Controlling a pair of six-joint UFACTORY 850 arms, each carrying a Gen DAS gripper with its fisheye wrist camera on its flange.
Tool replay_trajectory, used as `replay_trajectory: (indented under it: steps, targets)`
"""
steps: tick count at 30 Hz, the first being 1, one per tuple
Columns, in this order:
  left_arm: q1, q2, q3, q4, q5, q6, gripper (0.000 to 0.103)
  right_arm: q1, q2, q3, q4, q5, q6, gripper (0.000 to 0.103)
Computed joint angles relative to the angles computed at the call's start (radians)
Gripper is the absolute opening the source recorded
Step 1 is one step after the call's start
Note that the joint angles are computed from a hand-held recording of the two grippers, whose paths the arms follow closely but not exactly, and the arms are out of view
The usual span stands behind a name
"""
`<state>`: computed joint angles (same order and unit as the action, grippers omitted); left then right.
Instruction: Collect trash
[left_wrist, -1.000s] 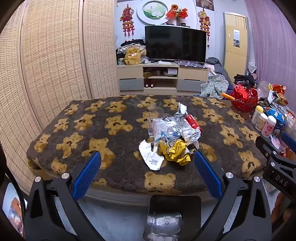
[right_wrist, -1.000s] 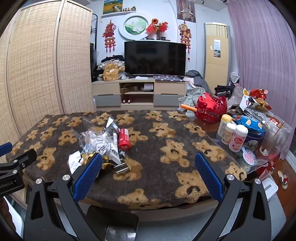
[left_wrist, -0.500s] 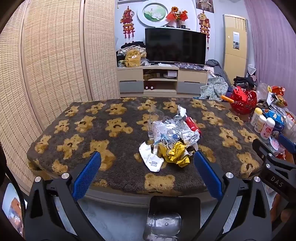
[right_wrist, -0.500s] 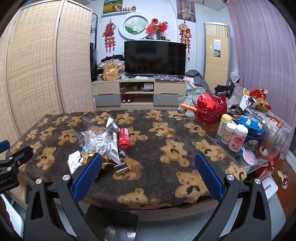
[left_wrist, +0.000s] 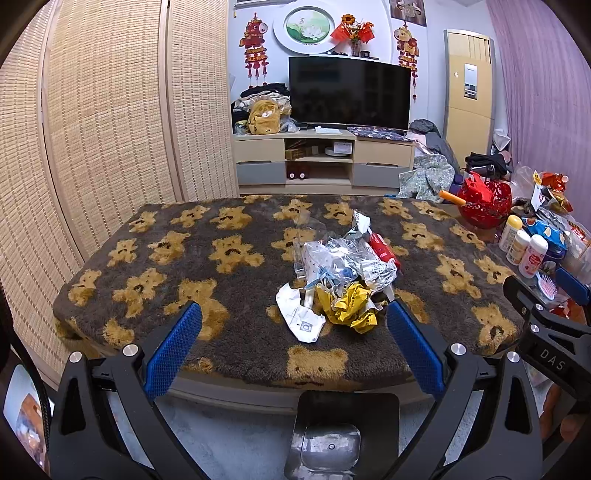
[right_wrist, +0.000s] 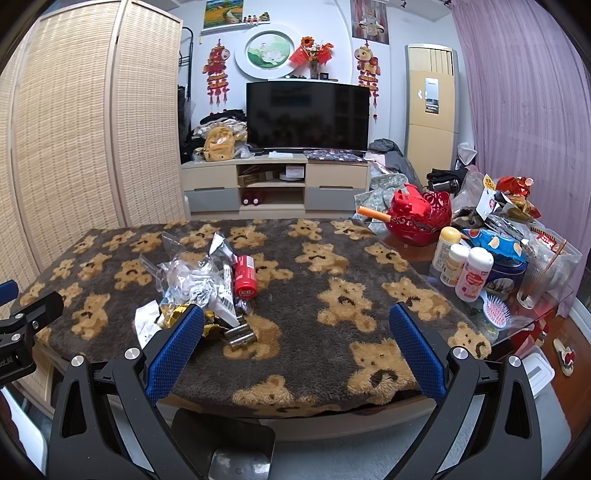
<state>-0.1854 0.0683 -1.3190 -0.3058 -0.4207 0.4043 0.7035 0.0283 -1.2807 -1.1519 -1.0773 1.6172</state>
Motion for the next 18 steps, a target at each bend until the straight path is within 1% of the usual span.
replay_trajectory:
  steps: [18]
  targets:
    - [0.001,0.0,0.002,0.001,0.004,0.001,0.095,0.0,-0.002,-0.001,0.002,0.001,0.0,0.1]
